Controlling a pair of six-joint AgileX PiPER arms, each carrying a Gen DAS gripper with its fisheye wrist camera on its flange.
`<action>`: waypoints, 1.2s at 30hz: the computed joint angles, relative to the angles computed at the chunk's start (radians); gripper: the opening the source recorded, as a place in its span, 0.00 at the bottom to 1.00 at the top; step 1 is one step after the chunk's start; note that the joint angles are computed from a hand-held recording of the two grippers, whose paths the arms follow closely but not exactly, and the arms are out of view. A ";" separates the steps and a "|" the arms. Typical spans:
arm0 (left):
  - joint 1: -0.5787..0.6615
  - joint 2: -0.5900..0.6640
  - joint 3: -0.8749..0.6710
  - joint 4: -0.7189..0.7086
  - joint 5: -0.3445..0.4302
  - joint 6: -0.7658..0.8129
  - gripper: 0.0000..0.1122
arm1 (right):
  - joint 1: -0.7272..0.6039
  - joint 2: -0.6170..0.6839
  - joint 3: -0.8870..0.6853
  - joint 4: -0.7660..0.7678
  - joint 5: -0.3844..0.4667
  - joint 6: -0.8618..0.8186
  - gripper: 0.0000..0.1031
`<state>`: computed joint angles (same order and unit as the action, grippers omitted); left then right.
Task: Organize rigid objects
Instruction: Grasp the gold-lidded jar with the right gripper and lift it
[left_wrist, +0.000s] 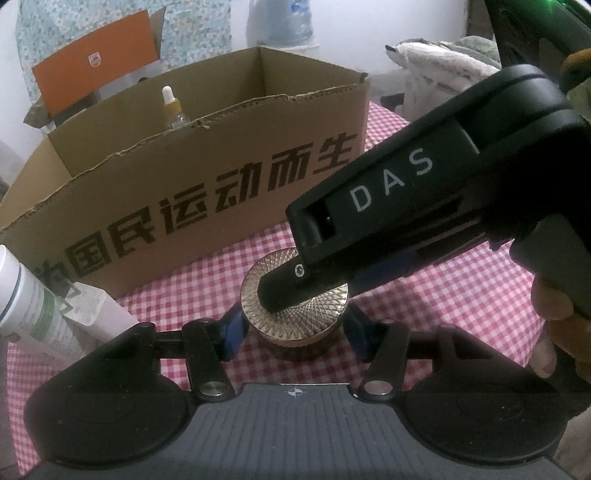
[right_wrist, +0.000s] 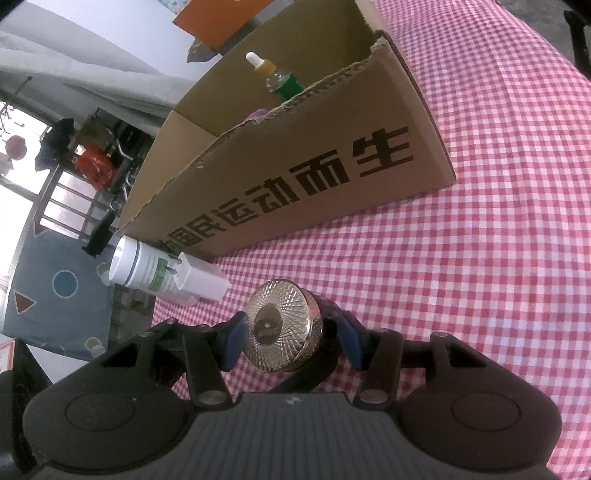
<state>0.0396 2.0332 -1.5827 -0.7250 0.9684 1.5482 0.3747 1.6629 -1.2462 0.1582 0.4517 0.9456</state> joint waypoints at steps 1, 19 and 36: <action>-0.003 0.003 -0.004 0.005 -0.001 -0.007 0.50 | -0.002 0.000 0.001 0.005 -0.001 -0.006 0.55; -0.027 0.030 -0.049 0.036 -0.003 -0.065 0.50 | -0.007 -0.017 0.025 0.026 -0.015 -0.020 0.55; -0.017 0.015 -0.037 0.011 -0.001 -0.033 0.50 | 0.017 -0.013 0.003 -0.051 0.000 0.050 0.55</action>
